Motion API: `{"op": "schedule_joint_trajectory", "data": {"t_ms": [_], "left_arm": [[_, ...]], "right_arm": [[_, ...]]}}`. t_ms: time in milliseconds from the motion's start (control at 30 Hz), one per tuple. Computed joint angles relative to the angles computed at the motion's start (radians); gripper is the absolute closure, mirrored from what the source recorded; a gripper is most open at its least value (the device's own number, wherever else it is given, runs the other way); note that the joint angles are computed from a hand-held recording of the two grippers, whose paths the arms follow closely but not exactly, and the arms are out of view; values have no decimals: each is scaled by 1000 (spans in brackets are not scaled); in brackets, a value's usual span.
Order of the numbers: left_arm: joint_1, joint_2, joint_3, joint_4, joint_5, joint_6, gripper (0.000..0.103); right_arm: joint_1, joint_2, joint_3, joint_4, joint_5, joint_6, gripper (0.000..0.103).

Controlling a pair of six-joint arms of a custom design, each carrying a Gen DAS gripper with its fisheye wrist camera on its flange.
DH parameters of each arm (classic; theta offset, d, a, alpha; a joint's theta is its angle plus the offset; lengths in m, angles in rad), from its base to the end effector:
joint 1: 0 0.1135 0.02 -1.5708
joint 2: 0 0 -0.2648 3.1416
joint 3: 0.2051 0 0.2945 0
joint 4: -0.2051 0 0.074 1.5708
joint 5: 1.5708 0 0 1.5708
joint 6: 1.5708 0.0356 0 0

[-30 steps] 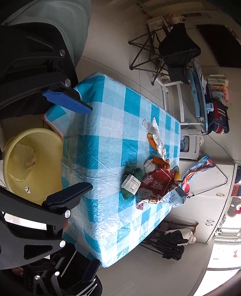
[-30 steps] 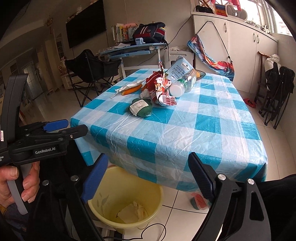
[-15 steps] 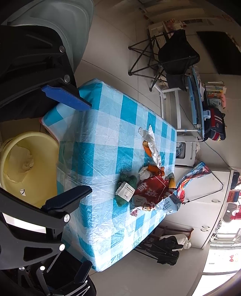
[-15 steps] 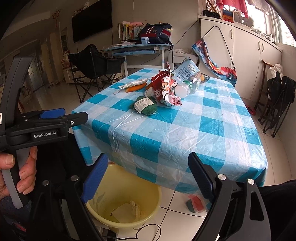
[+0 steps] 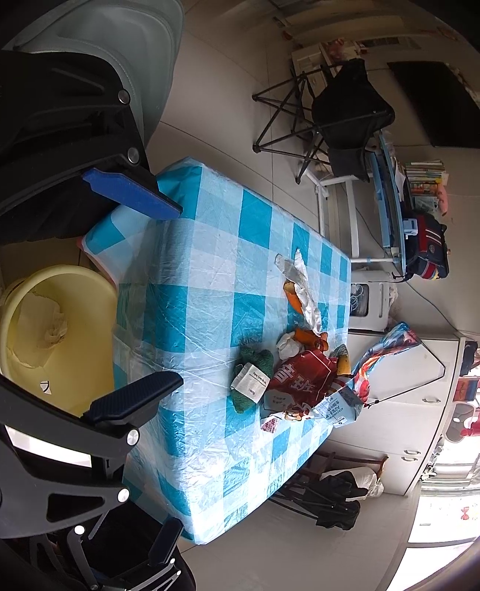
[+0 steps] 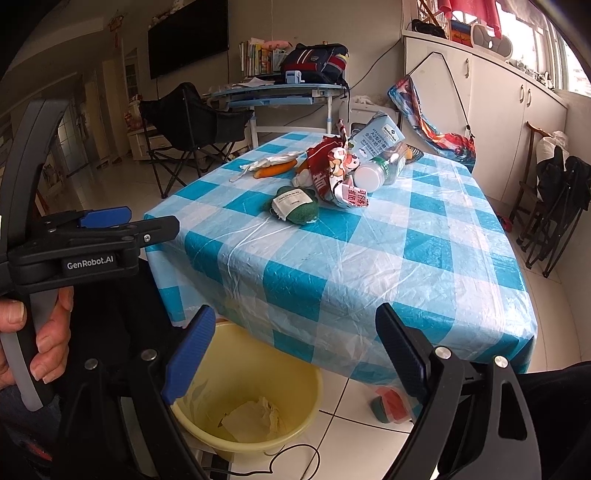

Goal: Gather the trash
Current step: 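Move the right gripper to the green sponge on the table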

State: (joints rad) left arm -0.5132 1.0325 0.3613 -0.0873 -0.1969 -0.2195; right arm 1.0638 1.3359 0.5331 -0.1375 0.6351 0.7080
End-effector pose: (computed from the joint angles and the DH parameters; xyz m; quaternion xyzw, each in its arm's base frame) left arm 0.2006 -0.1051 0.1336 0.0954 0.9100 -0.0565 0.3994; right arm 0.1458 0.2191 0.1224 -0.0645 0.9061 0.0403 0.4162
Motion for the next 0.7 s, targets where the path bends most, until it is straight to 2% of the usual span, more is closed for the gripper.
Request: {"op": "schedule_joint_trajectory", "data": {"t_ms": [700], "left_arm": [[33, -34, -17, 21, 6, -11, 20]], "right_arm": [[6, -13, -2, 5, 16, -1, 18]]}}
